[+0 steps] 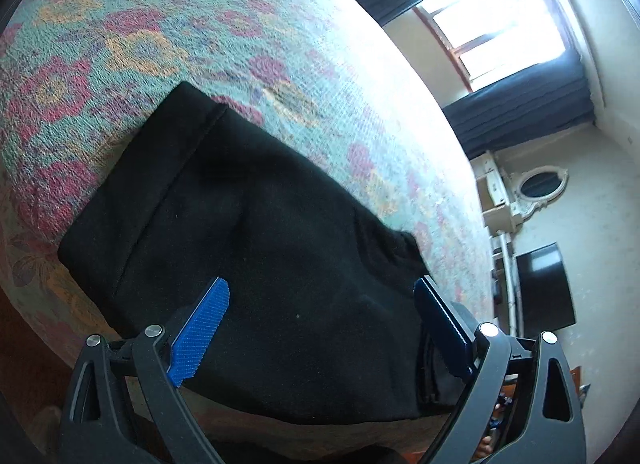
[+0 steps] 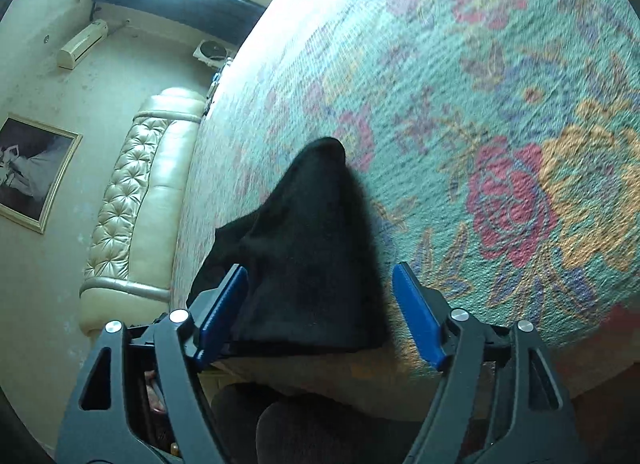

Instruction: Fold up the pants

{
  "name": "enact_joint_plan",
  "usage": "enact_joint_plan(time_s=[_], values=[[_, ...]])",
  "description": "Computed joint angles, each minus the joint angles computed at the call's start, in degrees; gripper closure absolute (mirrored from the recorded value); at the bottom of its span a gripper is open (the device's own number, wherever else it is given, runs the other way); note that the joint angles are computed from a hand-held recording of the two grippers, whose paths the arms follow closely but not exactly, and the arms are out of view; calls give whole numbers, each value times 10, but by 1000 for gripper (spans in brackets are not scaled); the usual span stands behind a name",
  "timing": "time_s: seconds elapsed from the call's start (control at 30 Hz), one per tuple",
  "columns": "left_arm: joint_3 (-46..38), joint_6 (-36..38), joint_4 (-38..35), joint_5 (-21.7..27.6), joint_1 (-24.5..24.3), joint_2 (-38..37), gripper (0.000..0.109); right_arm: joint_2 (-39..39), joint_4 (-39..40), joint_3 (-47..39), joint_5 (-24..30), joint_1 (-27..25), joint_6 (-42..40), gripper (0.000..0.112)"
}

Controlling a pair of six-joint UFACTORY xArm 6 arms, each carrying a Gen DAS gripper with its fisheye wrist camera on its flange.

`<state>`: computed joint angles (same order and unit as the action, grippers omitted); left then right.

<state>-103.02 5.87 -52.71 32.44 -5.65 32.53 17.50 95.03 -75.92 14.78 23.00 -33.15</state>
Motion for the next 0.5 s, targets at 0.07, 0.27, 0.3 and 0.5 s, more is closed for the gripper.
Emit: enact_joint_plan(time_s=[0.07, 0.27, 0.3, 0.5], values=[[15, 40, -57, -13, 12, -13, 16, -4, 30, -10, -10, 11, -27, 32], [25, 54, -67, 1, 54, -14, 16, 32, -105, -65, 12, 43, 77, 30], [24, 60, -81, 4, 61, -11, 16, 37, -122, -70, 20, 45, 91, 30], [-49, 82, -59, 77, 99, 50, 16, 45, -120, -79, 40, 55, 90, 30]])
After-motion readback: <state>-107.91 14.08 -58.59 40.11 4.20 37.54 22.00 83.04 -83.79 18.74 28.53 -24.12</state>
